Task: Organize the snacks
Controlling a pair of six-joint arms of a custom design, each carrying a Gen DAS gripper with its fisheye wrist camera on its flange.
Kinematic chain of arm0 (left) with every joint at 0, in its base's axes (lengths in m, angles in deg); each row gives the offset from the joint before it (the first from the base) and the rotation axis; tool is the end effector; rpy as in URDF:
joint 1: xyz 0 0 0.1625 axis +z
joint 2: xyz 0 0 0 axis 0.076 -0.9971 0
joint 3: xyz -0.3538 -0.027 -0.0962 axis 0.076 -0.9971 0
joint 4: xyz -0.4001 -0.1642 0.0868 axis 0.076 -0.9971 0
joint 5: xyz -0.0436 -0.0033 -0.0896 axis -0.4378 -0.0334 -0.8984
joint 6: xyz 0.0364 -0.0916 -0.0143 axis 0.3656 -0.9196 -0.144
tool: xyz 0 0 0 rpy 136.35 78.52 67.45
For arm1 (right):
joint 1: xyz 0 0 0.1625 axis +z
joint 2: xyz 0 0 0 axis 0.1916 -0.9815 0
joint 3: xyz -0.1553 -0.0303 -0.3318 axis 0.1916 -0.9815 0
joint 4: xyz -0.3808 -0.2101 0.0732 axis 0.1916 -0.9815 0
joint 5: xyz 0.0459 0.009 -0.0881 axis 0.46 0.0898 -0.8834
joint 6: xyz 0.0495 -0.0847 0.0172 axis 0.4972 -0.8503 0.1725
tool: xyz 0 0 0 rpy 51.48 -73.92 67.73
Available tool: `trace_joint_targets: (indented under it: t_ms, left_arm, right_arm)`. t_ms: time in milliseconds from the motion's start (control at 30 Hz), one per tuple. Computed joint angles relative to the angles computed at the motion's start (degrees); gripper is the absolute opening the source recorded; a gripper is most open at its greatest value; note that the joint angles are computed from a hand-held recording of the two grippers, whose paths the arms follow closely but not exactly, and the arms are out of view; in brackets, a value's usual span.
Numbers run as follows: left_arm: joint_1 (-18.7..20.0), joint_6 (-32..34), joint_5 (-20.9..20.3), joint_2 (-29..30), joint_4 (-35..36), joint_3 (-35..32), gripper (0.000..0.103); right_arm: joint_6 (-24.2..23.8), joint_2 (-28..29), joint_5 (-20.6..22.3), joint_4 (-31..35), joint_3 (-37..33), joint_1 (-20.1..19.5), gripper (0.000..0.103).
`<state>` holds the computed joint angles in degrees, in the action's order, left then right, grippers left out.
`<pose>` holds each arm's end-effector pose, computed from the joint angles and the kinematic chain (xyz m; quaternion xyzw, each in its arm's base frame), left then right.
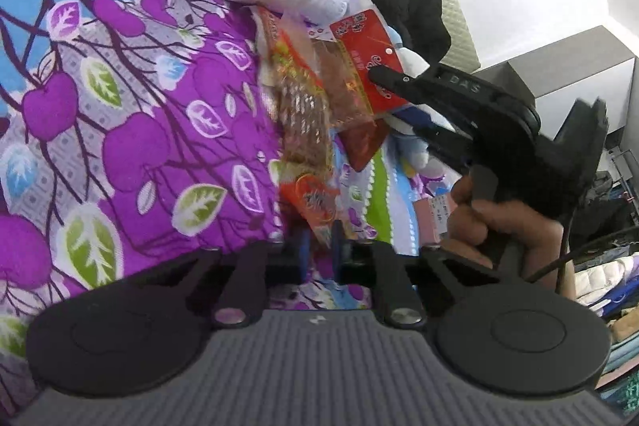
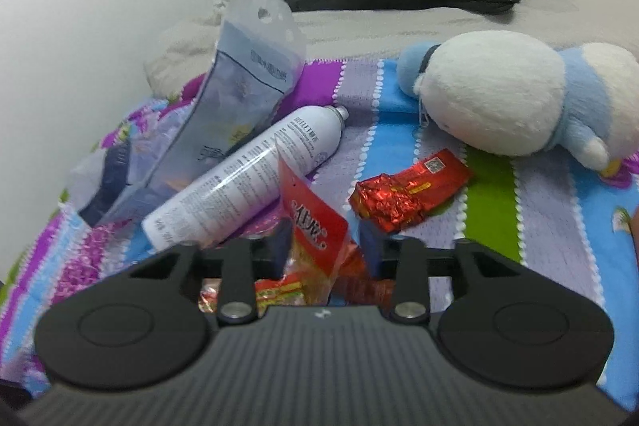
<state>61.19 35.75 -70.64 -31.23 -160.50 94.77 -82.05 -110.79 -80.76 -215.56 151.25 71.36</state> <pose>-0.1896 -0.7401 -0.0947 -0.0243 -0.9585 0.2623 0.1092 0.0115 -0.7606 0.2462 0.1268 -0.8654 0.4176 0.2464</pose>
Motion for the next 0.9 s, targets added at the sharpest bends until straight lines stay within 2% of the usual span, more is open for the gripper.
trace_joint_targets:
  t_ms: [67, 133, 167, 267, 533, 900]
  left_arm:
    - [0.2, -0.2, -0.5, -0.1, 0.1, 0.0, 0.007]
    - [0.1, 0.6, -0.3, -0.3, -0.4, 0.6, 0.004]
    - [0.0, 0.7, -0.2, -0.4, -0.8, 0.8, 0.003]
    - [-0.2, 1.0, -0.3, -0.5, -1.1, 1.0, 0.003]
    - [-2.0, 0.9, 1.5, -7.5, -6.7, 13.1, 0.003]
    - [-5.4, 0.7, 5.7, -16.2, -11.3, 25.8, 0.003]
  right_arm:
    - [-1.8, 0.6, 0.4, -0.8, -0.4, 0.2, 0.030]
    - [-1.7, 0.6, 1.0, -0.5, -0.4, 0.2, 0.023]
    - [-1.7, 0.5, 0.9, -0.4, -0.3, 0.3, 0.008]
    - [-2.2, -0.5, 0.9, -1.5, 1.4, 0.7, 0.003]
    - [-3.3, -5.0, -1.2, -7.5, 8.4, 1.9, 0.003]
    - [0.8, -14.9, -4.6, -13.7, 22.1, 1.9, 0.003]
